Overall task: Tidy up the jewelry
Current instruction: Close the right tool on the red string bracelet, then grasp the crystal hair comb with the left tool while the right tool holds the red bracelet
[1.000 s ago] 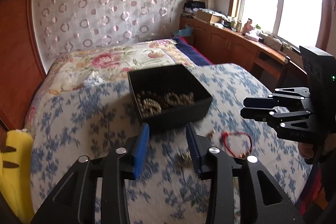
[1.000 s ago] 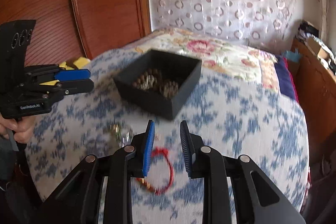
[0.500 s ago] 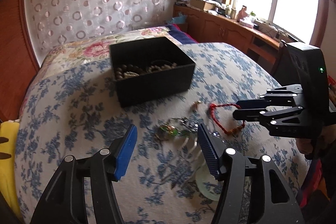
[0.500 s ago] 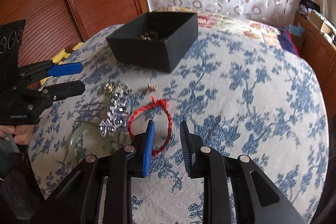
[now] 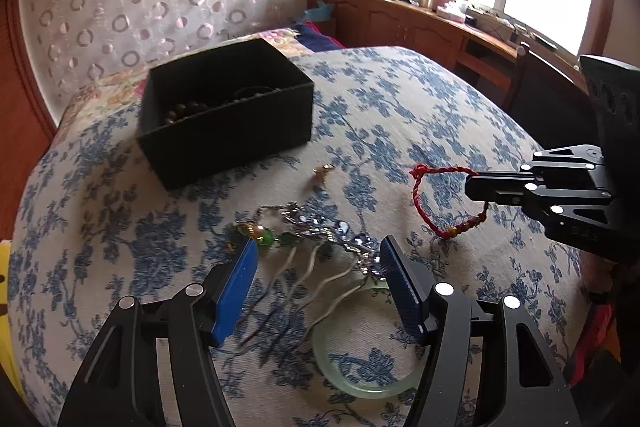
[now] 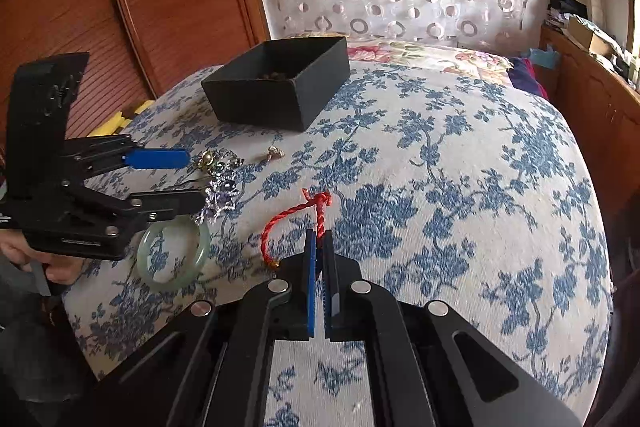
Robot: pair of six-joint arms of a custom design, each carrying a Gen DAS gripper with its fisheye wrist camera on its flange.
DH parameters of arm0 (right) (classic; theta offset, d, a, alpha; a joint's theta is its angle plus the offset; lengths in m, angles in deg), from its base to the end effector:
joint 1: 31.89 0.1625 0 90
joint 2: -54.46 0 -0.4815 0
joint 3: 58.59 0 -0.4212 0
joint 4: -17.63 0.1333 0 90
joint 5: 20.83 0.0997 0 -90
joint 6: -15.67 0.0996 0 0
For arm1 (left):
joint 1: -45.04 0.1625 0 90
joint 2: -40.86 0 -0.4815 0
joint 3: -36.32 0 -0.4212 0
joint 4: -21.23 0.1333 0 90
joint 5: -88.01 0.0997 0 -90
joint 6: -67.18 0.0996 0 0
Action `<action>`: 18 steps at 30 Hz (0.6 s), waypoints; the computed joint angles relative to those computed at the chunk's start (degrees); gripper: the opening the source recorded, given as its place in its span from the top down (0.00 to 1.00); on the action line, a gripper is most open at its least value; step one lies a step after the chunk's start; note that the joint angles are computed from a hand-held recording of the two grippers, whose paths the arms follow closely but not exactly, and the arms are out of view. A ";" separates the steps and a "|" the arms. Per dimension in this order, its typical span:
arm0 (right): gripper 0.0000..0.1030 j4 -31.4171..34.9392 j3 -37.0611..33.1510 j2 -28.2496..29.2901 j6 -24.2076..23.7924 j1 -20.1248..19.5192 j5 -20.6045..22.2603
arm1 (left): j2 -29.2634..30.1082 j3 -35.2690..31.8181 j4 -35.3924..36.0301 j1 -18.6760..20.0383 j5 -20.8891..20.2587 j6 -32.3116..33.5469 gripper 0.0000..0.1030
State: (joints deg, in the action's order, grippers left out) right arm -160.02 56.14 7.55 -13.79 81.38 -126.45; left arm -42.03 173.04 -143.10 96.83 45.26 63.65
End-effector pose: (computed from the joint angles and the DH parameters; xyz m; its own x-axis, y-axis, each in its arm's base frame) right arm 0.3405 -0.5222 0.0677 -0.6190 -0.6832 0.3874 -0.7765 0.6066 -0.1708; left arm -0.1008 -0.4618 0.2719 -0.7268 0.1721 -0.6650 0.5356 0.7480 -0.3919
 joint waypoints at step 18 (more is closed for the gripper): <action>0.97 -1.09 0.57 -0.64 -1.08 -0.09 0.51 | 2.41 -2.67 6.47 0.82 0.92 -2.72 0.43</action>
